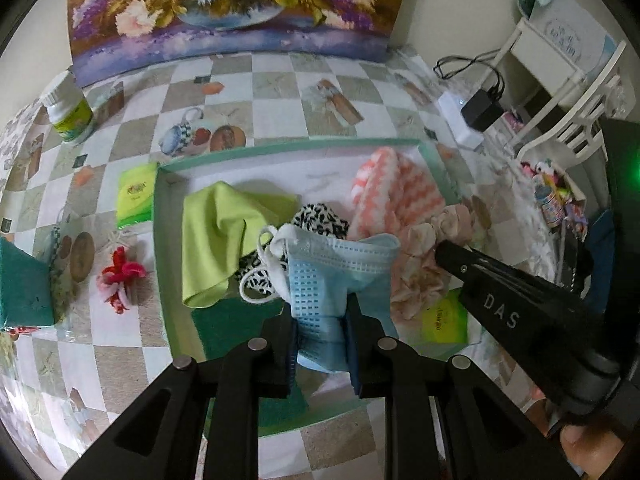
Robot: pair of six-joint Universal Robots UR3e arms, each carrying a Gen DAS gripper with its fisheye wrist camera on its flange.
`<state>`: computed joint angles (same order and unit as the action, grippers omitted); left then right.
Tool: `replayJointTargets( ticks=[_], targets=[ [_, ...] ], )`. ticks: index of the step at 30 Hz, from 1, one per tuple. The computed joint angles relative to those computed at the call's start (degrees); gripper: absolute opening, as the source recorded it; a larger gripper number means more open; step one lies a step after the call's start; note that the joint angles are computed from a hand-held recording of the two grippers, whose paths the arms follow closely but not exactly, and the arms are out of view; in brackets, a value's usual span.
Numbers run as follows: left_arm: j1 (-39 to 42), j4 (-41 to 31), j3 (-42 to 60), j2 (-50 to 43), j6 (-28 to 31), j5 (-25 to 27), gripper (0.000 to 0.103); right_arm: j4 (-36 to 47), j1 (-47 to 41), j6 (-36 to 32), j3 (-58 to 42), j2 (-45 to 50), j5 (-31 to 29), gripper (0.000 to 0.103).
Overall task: Organize soft objects
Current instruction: 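Carry the blue mask with the left gripper while the right gripper carries the pink cloth over the tray, then open both grippers to drop the mask and pink cloth into the tray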
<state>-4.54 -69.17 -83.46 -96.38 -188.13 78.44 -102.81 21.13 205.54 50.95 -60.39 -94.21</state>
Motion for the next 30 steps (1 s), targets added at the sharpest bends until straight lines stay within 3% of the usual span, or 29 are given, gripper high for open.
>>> replayJointTargets(
  ticks=[12, 15, 17, 23, 30],
  targets=[
    [-4.0, -0.6, 1.5, -5.5, 0.2, 5.3, 0.023, 4.6, 0.5, -0.9, -5.3, 5.2, -0.4, 0.022],
    [-4.7, -0.9, 2.1, -5.6, 0.5, 6.0, 0.031, 5.8, 0.6, -0.8, -6.5, 5.8, -1.0, 0.022],
    [-4.8, -1.1, 2.3, -5.4, 0.4, 6.1, 0.042, 7.1, 1.0, -0.8, -8.3, 6.4, -1.9, 0.022],
    [-5.0, -2.1, 3.3, -4.9, 0.3, 5.5, 0.055, 10.6, 2.0, -1.0, -13.4, 7.9, -4.3, 0.045],
    [-4.6, -2.3, 3.7, -3.4, 0.5, 4.7, 0.057, 11.9, 2.3, -1.1, -16.0, 7.7, -5.8, 0.049]
  ],
)
